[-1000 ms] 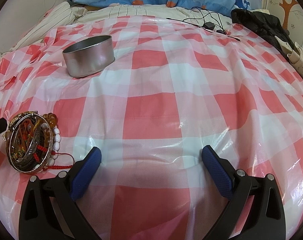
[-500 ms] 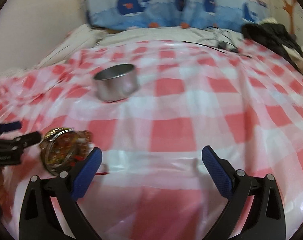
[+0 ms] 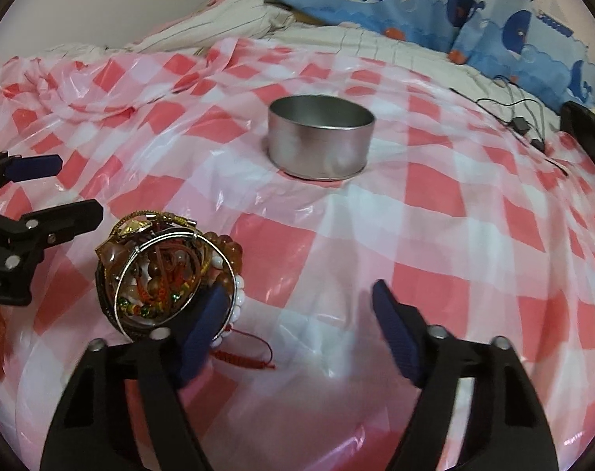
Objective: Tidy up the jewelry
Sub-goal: 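Grasp the silver bangle in the jewelry pile with the right tool and lift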
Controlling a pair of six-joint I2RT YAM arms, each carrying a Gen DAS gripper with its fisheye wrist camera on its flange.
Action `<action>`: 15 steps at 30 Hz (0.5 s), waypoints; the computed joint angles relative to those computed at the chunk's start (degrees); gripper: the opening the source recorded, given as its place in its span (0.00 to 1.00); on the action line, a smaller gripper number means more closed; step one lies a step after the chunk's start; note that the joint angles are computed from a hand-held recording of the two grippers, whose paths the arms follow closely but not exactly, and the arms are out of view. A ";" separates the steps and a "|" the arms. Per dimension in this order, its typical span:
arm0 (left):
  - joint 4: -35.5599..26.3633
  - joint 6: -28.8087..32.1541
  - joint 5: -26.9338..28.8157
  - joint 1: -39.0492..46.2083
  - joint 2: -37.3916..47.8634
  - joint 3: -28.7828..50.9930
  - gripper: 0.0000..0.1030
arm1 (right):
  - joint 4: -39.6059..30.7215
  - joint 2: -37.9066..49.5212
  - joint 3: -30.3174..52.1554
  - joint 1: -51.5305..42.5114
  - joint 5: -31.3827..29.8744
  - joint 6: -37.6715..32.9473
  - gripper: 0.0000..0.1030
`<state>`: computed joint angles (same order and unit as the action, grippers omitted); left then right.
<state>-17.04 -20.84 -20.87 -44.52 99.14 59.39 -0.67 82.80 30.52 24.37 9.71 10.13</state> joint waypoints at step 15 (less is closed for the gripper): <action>-0.12 0.18 0.19 0.80 0.34 -0.14 0.94 | 2.79 -7.41 -4.55 -5.67 -11.11 1.59 0.02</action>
